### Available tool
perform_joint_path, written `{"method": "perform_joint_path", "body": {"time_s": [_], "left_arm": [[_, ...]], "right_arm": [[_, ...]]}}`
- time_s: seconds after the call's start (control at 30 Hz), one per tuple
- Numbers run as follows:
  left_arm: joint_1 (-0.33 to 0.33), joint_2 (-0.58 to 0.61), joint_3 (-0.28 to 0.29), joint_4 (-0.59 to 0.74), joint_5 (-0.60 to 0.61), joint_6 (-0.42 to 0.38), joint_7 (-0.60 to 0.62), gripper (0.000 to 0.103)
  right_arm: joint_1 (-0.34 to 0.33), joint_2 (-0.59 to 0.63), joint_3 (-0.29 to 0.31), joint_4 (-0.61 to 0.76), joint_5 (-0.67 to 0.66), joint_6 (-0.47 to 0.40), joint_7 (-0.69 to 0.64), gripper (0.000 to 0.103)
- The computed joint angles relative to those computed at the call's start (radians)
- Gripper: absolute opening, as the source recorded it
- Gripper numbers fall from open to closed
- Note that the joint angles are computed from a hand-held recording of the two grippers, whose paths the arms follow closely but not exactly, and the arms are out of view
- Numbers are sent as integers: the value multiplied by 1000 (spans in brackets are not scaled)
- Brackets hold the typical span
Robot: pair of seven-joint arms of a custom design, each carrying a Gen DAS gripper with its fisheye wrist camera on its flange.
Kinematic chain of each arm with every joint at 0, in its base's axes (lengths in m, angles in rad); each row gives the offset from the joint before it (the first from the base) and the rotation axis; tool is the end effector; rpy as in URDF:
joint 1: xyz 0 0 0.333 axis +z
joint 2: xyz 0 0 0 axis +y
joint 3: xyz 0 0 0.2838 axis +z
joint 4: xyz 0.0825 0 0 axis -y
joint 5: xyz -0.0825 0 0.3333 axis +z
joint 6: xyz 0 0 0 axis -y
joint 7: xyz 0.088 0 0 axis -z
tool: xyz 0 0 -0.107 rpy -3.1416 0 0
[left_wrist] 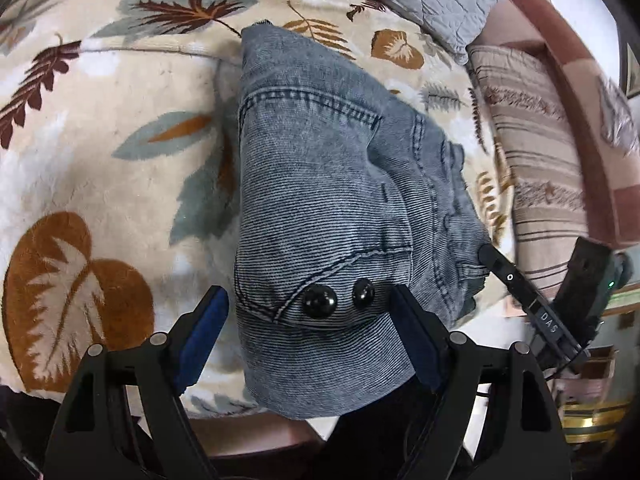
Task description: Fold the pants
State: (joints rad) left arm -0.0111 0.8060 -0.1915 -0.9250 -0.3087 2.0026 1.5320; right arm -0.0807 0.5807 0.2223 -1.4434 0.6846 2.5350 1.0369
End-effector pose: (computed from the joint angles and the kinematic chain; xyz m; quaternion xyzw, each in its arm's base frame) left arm 0.7090 -0.1083 0.4298 0.6858 -0.6823 0.2407 0.0785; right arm 0.6854 0.0567 0.4070 -0.6941 0.6075 -0.0250 0.3855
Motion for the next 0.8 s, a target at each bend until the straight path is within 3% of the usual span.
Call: {"method": "perform_joint_path", "body": {"time_s": [0.07, 0.2, 0.53, 0.8], "left_arm": [[-3, 7, 3, 1, 5, 1, -1, 83], [-1, 53, 0, 59, 7, -26, -9, 84], [-12, 46, 4, 18, 27, 35, 25, 93], [-14, 33, 7, -1, 29, 44, 20, 93]], "right_arm": [[15, 13, -21, 3, -39, -2, 21, 10], [-6, 39, -5, -1, -31, -1, 20, 12], [-44, 73, 38, -7, 40, 18, -24, 12], [-19, 61, 12, -13, 21, 25, 35, 15]]}}
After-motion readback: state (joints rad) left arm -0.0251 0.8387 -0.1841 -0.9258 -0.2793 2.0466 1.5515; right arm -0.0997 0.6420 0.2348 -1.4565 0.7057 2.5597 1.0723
